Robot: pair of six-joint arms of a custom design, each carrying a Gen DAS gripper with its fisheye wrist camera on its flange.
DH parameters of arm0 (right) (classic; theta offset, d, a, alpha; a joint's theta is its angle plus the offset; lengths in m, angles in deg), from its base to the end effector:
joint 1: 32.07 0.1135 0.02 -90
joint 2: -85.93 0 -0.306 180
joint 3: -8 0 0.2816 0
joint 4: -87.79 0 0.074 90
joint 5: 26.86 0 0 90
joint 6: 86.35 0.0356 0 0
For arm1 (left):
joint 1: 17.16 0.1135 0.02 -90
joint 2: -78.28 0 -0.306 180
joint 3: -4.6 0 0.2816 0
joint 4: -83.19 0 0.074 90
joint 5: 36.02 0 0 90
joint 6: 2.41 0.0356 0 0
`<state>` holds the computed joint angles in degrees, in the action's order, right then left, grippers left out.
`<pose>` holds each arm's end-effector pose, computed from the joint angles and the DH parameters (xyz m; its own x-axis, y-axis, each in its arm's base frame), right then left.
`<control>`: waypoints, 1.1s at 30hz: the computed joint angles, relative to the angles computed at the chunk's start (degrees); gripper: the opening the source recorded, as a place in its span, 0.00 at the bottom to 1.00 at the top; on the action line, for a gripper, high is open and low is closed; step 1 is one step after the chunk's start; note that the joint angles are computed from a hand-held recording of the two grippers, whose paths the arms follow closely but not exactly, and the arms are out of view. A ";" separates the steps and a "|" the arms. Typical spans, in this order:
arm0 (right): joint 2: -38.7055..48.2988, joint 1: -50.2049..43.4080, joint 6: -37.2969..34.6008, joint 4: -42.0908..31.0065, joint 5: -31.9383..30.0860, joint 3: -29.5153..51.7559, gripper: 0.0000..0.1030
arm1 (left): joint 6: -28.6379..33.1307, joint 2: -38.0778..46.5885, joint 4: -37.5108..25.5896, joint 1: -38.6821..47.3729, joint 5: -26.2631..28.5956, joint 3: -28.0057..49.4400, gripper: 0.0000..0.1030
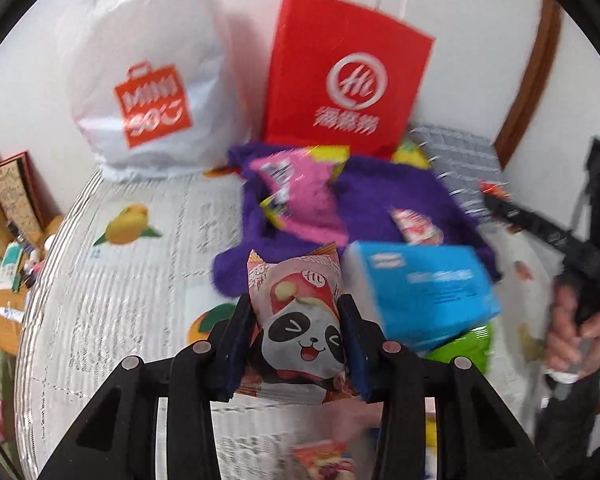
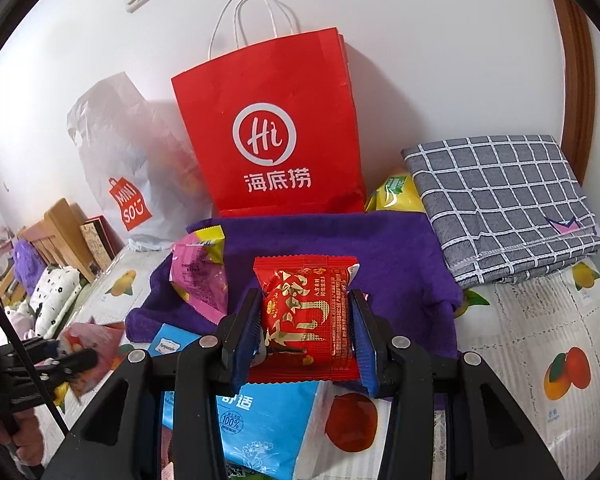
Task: Organize snacks
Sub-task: 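Carry the panda bag and red packet with both tools over the purple towel, then lower both tools onto the towel and open them to release both snacks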
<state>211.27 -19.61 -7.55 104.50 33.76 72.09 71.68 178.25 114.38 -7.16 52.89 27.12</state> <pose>0.3939 0.1049 0.0426 -0.5690 -0.2991 -0.7660 -0.6524 0.7313 0.1991 0.2066 0.0371 0.0608 -0.6331 -0.3899 -0.6687 -0.3745 0.9103 -0.1763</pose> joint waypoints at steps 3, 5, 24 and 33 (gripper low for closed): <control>-0.48 -0.21 0.00 -0.11 -0.46 -0.26 0.42 | -1.04 -6.47 -5.25 -2.92 1.02 0.67 0.38; -1.09 -0.41 0.01 -0.71 -1.43 -0.38 0.42 | -2.40 -8.28 -7.99 -5.04 2.33 2.56 0.38; 7.63 -1.55 -3.68 -12.47 2.10 15.19 0.42 | -7.72 4.92 -1.02 -4.07 0.71 13.34 0.38; 16.08 -1.92 -2.30 -15.74 4.95 23.05 0.42 | -8.90 8.59 2.35 1.33 5.42 12.83 0.38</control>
